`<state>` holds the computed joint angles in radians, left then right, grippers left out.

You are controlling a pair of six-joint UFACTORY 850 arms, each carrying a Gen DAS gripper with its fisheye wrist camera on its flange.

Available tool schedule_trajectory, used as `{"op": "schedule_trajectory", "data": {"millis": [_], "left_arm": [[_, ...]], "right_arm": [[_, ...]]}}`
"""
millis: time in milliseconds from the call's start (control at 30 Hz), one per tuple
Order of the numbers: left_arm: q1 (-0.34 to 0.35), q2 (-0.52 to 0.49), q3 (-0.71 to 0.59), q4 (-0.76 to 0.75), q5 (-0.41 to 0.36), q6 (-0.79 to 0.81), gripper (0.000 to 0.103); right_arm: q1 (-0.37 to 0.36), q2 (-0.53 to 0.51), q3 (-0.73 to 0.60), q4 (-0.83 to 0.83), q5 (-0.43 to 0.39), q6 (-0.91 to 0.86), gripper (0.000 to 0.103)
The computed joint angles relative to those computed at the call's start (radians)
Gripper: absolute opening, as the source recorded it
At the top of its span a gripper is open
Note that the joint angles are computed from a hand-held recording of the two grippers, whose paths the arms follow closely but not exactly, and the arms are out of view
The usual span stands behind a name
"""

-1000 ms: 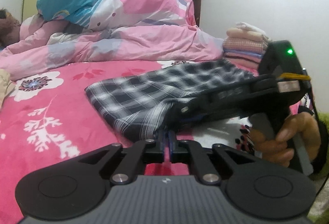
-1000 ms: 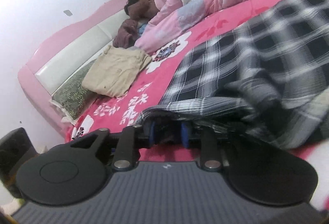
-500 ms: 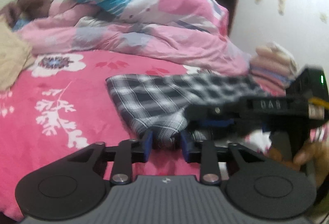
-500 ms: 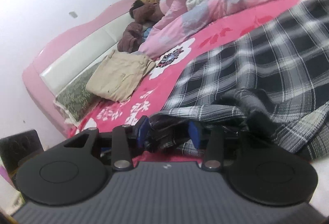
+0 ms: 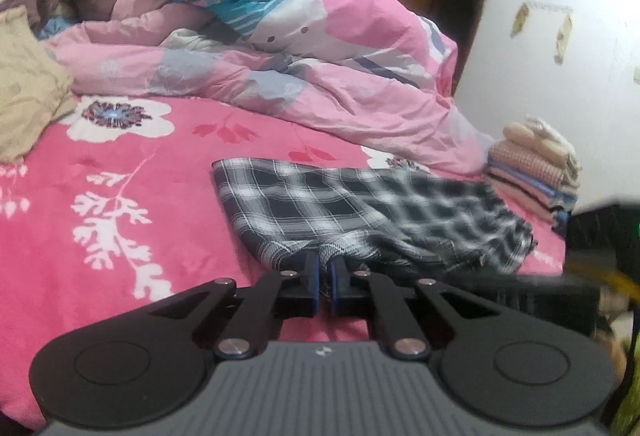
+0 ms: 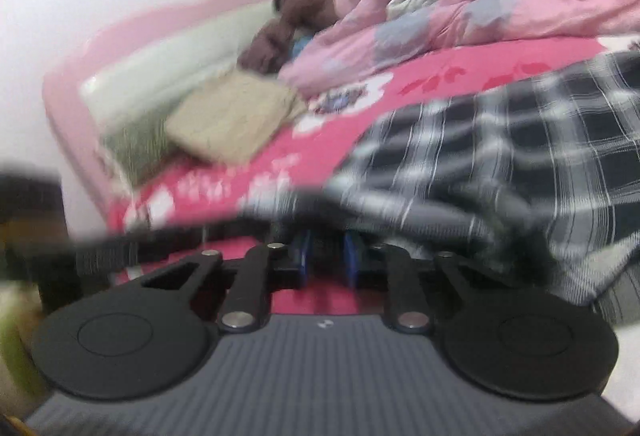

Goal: Fold clothes

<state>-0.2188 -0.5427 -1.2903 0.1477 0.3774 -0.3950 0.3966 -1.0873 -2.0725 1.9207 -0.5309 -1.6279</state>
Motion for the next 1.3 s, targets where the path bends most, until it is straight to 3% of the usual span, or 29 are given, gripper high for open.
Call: {"op": "schedule_trajectory", "data": {"millis": [100, 267, 367, 500, 667, 833, 933, 1067, 1133, 1200, 1300], "left_arm": [[-0.004, 0.011, 0.014, -0.001, 0.004, 0.040, 0.005], [-0.007, 0.014, 0.025, -0.007, 0.004, 0.072, 0.005], [-0.003, 0.013, 0.028, -0.013, -0.001, 0.062, 0.005], [-0.005, 0.016, 0.036, -0.032, 0.013, 0.109, 0.005], [-0.011, 0.017, 0.045, -0.042, 0.008, 0.134, 0.005], [-0.008, 0.016, 0.050, -0.050, -0.010, 0.151, 0.005], [-0.011, 0.007, 0.036, -0.028, -0.067, 0.173, 0.007], [-0.005, 0.025, 0.045, 0.118, -0.121, 0.050, 0.020], [-0.002, 0.046, 0.067, 0.151, -0.103, 0.027, 0.020], [-0.006, 0.066, 0.082, 0.157, -0.068, 0.043, 0.020], [-0.028, 0.047, 0.044, 0.141, -0.042, 0.130, 0.032]], "right_arm": [[-0.006, -0.026, -0.048, 0.005, -0.007, 0.074, 0.015], [0.020, -0.057, -0.106, -0.136, 0.068, 0.167, 0.015], [0.025, -0.021, -0.044, -0.038, 0.073, 0.043, 0.016], [0.011, 0.053, 0.081, 0.088, 0.018, -0.126, 0.017], [0.026, -0.032, -0.069, -0.181, 0.050, 0.110, 0.017], [0.042, -0.119, -0.179, -0.080, 0.077, 0.175, 0.016], [0.032, -0.047, -0.048, -0.026, 0.035, 0.093, 0.017], [0.001, 0.103, 0.204, 0.088, -0.047, -0.104, 0.030], [-0.023, 0.183, 0.332, 0.161, -0.078, -0.202, 0.030], [-0.041, 0.241, 0.420, 0.257, -0.058, -0.281, 0.030], [-0.062, 0.290, 0.499, 0.384, -0.031, -0.383, 0.030]]}}
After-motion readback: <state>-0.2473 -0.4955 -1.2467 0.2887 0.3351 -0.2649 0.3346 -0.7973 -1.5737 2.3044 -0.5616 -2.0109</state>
